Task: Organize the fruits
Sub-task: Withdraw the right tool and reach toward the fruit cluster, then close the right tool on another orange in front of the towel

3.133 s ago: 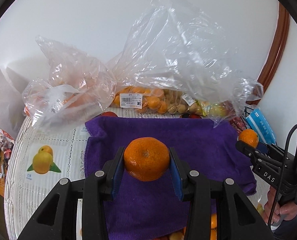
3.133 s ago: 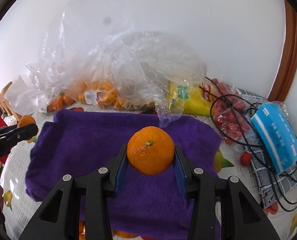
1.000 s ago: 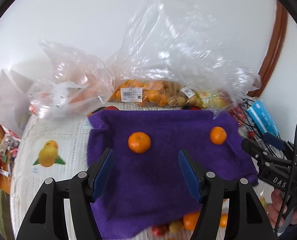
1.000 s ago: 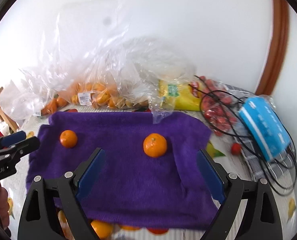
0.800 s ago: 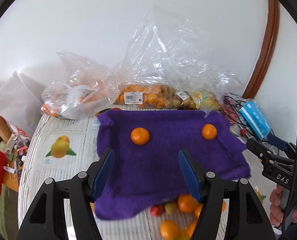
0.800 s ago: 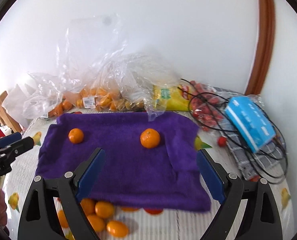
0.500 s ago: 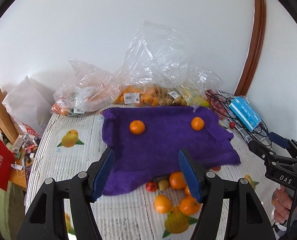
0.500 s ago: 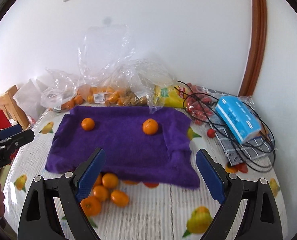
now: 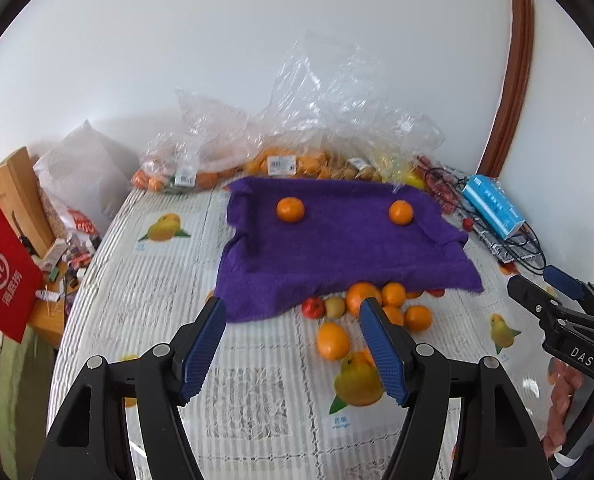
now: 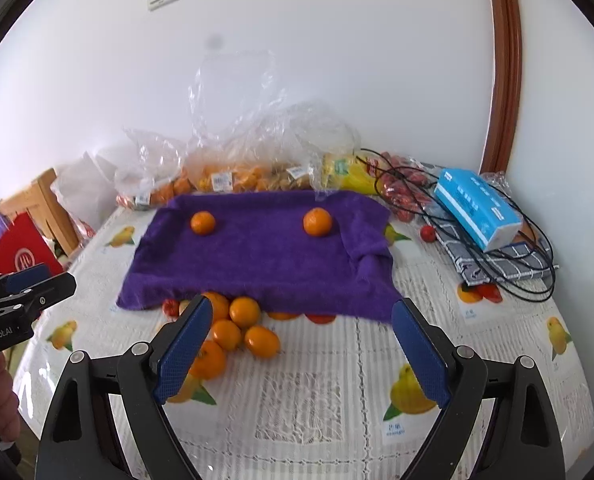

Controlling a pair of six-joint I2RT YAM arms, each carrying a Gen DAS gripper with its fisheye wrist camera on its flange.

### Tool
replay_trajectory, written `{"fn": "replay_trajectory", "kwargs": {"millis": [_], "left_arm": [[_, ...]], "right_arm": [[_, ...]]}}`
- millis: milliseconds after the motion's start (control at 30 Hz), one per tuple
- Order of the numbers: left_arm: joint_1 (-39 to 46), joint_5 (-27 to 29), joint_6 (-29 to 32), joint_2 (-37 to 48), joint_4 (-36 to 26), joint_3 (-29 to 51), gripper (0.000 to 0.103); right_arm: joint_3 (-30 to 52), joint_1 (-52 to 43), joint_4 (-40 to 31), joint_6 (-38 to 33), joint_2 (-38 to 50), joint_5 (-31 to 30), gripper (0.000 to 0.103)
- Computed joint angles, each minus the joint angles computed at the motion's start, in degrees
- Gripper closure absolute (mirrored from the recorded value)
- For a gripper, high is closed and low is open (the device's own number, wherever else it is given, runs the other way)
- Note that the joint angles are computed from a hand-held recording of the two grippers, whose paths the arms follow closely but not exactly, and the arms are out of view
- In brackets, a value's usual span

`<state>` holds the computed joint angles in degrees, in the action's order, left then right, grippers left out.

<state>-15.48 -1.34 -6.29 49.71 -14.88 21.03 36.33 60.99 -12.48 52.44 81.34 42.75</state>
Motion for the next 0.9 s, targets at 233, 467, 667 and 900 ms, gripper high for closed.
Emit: {"fn": "replay_trajectory", "kwargs": {"millis": [233, 467, 667, 900], "left_arm": [[4.3, 3.6, 0.5, 4.2, 4.6, -3.4, 0.034], [7.9, 6.2, 2.4, 14.6, 12.7, -4.6, 0.033], [10.4, 9.0, 3.7, 23.3, 18.9, -4.0, 0.033], [11.6, 11.3, 4.3, 29.2, 23.1, -2.9, 0.033]], "right_arm": [[-2.6, 0.1, 6.2, -0.7, 4.3, -3.8, 0.026], [-3.3, -4.9, 18.1, -5.6, 13.4, -10.8, 0.047], [-0.4, -8.6, 25.1, -11.0, 21.9, -15.8, 0.054], [2.8, -12.5, 29.5, -14.9, 29.3, -21.4, 0.059]]}}
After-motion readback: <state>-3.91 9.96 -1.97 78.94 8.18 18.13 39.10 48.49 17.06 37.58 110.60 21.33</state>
